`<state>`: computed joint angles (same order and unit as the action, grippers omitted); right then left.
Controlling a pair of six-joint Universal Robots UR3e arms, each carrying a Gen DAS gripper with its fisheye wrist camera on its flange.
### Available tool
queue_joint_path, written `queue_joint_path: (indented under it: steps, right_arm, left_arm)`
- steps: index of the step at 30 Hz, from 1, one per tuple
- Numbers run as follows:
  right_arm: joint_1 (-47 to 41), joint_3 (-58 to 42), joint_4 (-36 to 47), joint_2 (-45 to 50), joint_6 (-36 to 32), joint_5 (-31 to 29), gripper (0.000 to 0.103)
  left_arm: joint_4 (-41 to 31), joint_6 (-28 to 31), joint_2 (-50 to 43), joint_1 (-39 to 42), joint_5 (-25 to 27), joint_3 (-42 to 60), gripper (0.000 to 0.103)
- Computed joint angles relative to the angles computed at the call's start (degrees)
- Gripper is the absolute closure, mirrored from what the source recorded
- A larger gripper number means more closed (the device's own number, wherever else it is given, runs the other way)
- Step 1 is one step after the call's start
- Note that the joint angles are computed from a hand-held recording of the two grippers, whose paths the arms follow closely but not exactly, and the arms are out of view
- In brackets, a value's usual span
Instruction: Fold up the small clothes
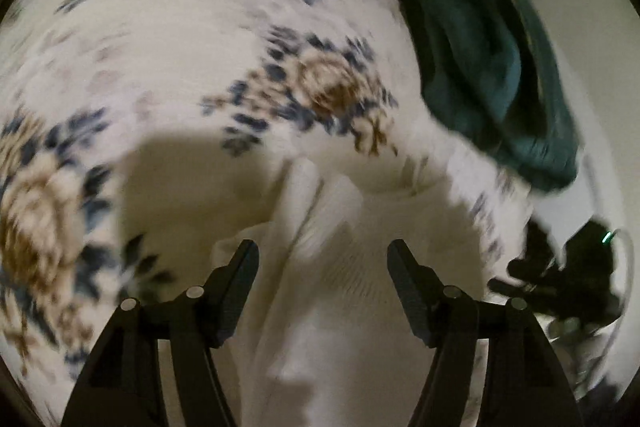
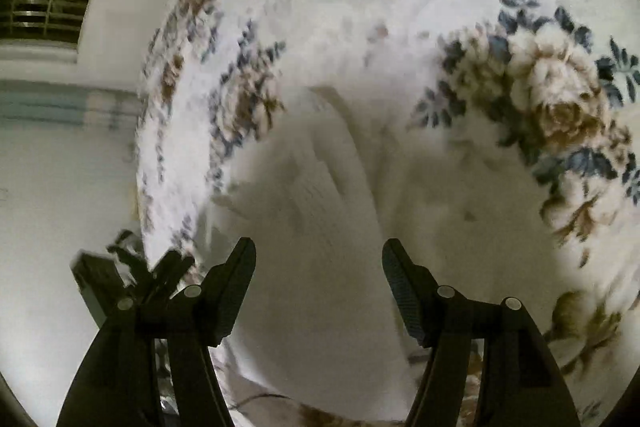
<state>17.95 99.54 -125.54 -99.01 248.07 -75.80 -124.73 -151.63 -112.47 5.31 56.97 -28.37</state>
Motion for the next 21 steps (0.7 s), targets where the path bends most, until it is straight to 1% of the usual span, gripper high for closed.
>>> queue_joint_path:
  steps: [1, 2, 3, 4, 5, 6, 8, 10, 11, 13, 15, 16, 17, 18, 19, 20, 21]
  right_arm:
    - [0.0, 0.1, -0.3, 0.8, -0.4, -0.1, 0.036]
    - [0.1, -0.1, -0.7, 1.9, -1.3, -0.2, 0.042]
    - [0.3, -1.2, 0.0, 3.3, -2.4, -0.8, 0.07]
    - [1.0, -3.1, 1.6, 4.9, -3.4, -2.2, 0.089]
    - [1.6, -5.1, 3.0, 6.2, -3.9, -3.6, 0.095]
    - [2.4, -6.6, 3.6, 6.8, -4.0, -5.4, 0.095]
    - [3.4, -9.7, 5.4, 7.4, -4.0, -7.4, 0.096]
    - [3.8, -12.7, 6.5, 8.0, -4.5, -8.9, 0.096]
    - [3.6, -14.7, 7.4, 9.0, -4.9, -9.4, 0.096]
    - [2.7, -18.5, 9.5, 11.2, -6.2, -9.5, 0.097]
    - [1.5, -22.5, 12.4, 14.8, -7.5, -9.9, 0.097]
    - [0.5, -23.2, 13.4, 16.3, -8.3, -8.9, 0.097]
    - [-0.2, -25.0, 16.1, 18.6, -9.5, -8.7, 0.097]
    - [-0.7, -25.8, 17.8, 19.9, -10.5, -8.2, 0.097]
    - [-1.9, -25.0, 17.9, 20.5, -12.0, -5.5, 0.097]
    - [-2.8, -23.8, 17.5, 20.4, -12.7, -3.3, 0.096]
    - [-3.6, -21.6, 16.4, 18.9, -12.5, -1.4, 0.093]
  left_arm:
    - [2.7, -0.6, -0.4, -2.1, 1.8, -1.3, 0.056]
    - [4.0, -0.9, -1.2, -3.7, 3.1, -1.5, 0.076]
    - [4.7, -1.7, -2.2, -5.0, 5.3, -0.8, 0.098]
    - [6.4, -2.1, -1.6, -5.0, 5.2, -2.5, 0.098]
    - [8.2, -2.2, 0.0, -3.9, 4.0, -4.9, 0.098]
    - [8.9, -2.3, 1.6, -2.2, 2.7, -6.0, 0.098]
    - [6.4, -2.2, 3.2, 1.9, -1.0, -5.1, 0.098]
    - [3.9, -2.5, 3.3, 5.1, -2.5, -2.6, 0.098]
    - [3.0, -2.3, 2.7, 5.9, -2.5, -1.3, 0.098]
    - [4.1, -3.6, 0.9, 5.7, -0.8, -0.3, 0.1]
    - [6.8, -6.1, -1.8, 4.4, 1.5, -0.2, 0.1]
    - [6.8, -7.2, -3.6, 4.0, 2.3, 1.0, 0.1]
    - [5.7, -8.4, -6.1, 3.7, 2.8, 3.2, 0.1]
    - [3.9, -9.6, -8.2, 3.9, 2.4, 5.4, 0.1]
    - [2.1, -9.6, -9.0, 4.6, 1.0, 6.2, 0.098]
    - [-0.8, -9.3, -10.1, 5.2, 0.2, 8.8, 0.098]
    - [-5.1, -8.1, -11.3, 6.0, -0.6, 12.8, 0.095]
